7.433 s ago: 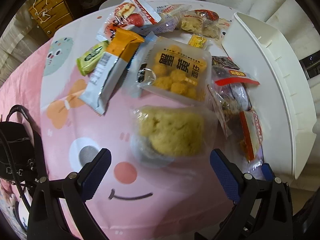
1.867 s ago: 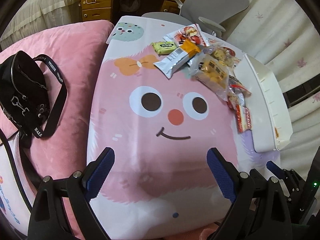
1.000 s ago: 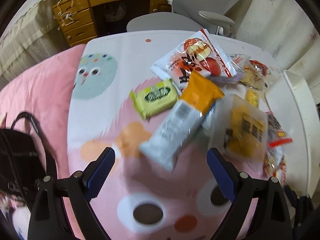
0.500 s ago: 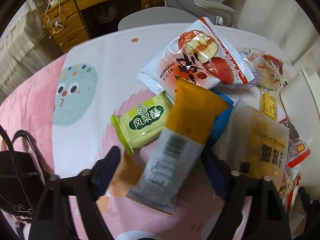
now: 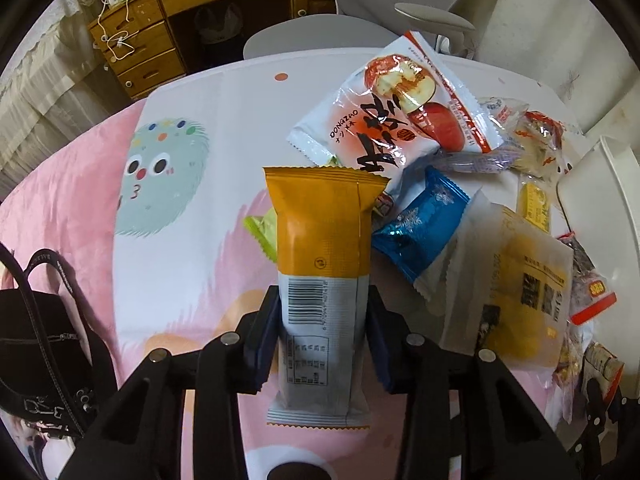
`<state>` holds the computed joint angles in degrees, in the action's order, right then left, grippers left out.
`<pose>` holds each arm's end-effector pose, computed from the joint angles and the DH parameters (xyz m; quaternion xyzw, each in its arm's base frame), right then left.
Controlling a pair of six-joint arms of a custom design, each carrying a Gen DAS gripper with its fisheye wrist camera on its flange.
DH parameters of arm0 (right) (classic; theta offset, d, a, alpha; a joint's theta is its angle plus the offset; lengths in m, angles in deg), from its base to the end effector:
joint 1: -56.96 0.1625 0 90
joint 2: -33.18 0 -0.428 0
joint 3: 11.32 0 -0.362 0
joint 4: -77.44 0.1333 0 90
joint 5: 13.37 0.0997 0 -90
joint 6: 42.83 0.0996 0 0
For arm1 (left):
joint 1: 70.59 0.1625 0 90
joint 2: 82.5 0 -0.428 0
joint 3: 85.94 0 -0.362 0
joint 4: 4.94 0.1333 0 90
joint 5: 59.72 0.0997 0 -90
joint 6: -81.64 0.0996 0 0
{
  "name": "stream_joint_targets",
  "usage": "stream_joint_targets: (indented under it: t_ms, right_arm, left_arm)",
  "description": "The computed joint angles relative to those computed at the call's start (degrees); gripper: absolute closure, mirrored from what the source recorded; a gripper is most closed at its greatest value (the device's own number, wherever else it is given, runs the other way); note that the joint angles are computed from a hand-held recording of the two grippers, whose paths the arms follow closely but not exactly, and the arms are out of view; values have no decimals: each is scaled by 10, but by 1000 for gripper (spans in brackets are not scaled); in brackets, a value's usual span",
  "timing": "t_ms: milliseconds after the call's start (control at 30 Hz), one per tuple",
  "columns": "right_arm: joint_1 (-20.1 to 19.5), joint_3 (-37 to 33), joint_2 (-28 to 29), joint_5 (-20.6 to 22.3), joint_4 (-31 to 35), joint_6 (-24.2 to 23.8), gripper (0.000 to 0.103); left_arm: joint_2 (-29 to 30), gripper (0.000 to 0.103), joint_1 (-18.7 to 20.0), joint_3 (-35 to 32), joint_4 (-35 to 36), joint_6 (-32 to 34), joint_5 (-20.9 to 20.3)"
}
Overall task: Organize snacks
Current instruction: 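Grasp the orange-and-white bar with the left tool while the right tool grasps the red Coolies pack, then lower the red Coolies pack into the white tray and open the right tool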
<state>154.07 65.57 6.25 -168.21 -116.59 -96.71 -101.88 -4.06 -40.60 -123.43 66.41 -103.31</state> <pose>0.1304 -0.6965 0.1351 0.1716 -0.7716 0.1626 0.5906 -0.1429 -0.8449 0.0819 0.0573 0.9171 -0.1497 0.3650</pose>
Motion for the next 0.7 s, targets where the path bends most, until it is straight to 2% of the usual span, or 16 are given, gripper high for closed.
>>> stream_joint_targets:
  t_ms: [233,433,700]
  right_arm:
    - [9,40,-27,13,19,41,92]
    - [20,83,-59,24,15,76,92]
    - [42,153,-98,45,-48,64,92]
  left_arm:
    - [-63,64,-20,105,-28,-33,-6]
    - [-143,64,-48,242,-54,-84,-35]
    - [-246,64,-96,416,-111,-129,-61]
